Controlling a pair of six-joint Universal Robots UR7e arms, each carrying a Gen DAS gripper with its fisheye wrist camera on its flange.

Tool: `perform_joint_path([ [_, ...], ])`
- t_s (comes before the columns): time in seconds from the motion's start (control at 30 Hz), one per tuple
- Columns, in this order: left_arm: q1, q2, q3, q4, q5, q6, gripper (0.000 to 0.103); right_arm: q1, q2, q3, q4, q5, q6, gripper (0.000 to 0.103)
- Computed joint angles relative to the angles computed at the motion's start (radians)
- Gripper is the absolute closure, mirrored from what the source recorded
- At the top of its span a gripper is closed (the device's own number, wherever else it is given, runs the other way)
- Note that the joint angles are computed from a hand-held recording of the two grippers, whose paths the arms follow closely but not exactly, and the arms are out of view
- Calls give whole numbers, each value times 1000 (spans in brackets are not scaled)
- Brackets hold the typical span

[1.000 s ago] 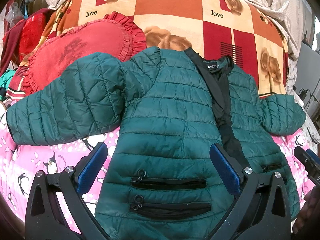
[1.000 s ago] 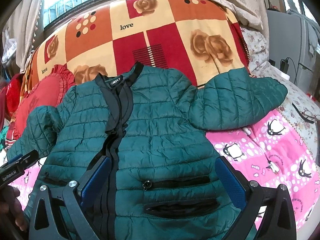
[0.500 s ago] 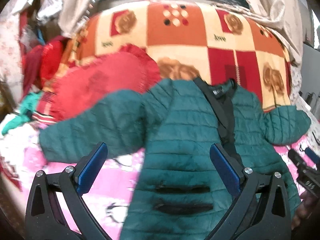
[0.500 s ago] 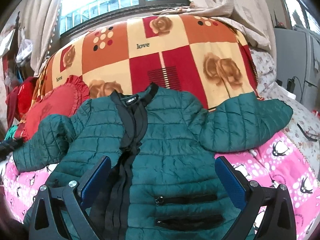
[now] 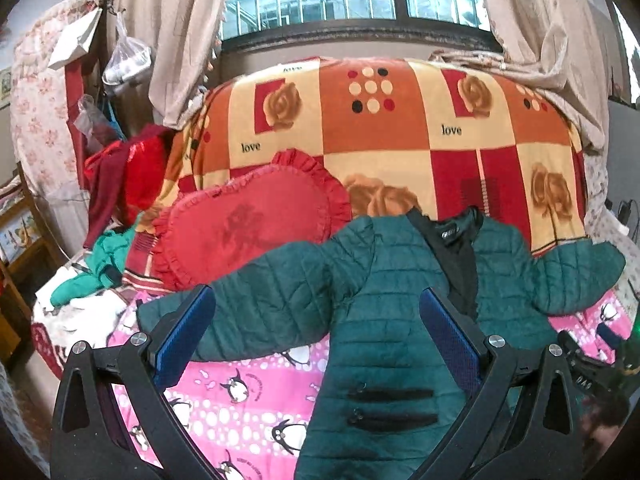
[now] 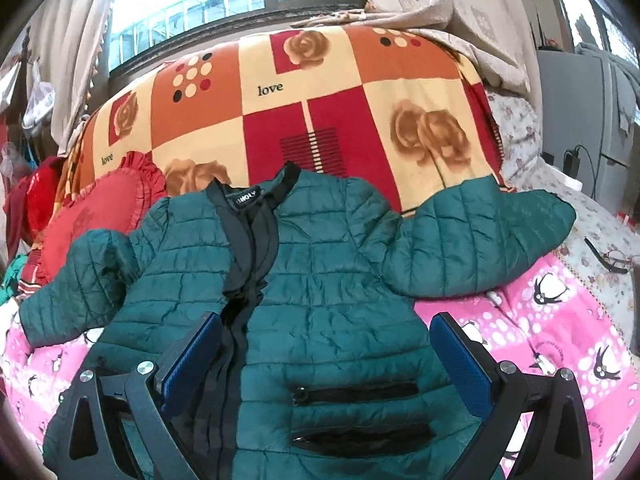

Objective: Fold large clothes
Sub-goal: 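Grasp the jacket sleeve nearest the left tool and lift it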

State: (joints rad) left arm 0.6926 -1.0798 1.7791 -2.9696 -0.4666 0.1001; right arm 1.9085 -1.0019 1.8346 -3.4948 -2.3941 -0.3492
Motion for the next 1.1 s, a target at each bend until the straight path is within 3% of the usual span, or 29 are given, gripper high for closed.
perform_joint_path([
  [0.1, 62, -7, 14, 25, -73, -33, 0, -10, -16, 13, 37, 19, 51, 0],
  [0.17, 110, -14, 21, 63, -108, -86, 0, -12, -11, 9, 28, 7, 19, 0],
  [0.27, 204, -29, 33, 101, -180, -160, 0, -26, 16, 20, -80, 15, -68, 0],
  [0.33, 262, -31, 43, 66, -222, -149, 0, -46, 12, 14, -25, 32, -15, 0],
  [0.43, 355, -41, 45, -23, -318, -100, 0, -57, 23, 5, -45, 33, -16, 0],
  [0.53, 445, -47, 6, -74, -366, -99, 0, -68, 12, 7, 20, 49, 45, 0],
  [0.7, 568, -35, -79, -144, -401, -76, 1, -60, 29, -3, 22, 47, 21, 0],
  [0.77, 595, -14, -115, -179, -406, -22, 1, -58, 38, -14, 43, 48, 24, 0],
  [0.83, 630, -6, -159, -104, -492, -21, 1, -56, 45, -24, 68, 50, 26, 0],
  [0.9, 652, 17, -202, -58, -525, -1, 1, -52, 56, -32, 77, 49, 16, 0],
  [1.07, 658, 57, -262, -10, -524, 33, 2, -52, 66, -40, 98, 41, 16, 0],
  [1.1, 659, 55, -263, -8, -535, 22, 15, -53, 65, -39, 98, 42, 22, 0],
])
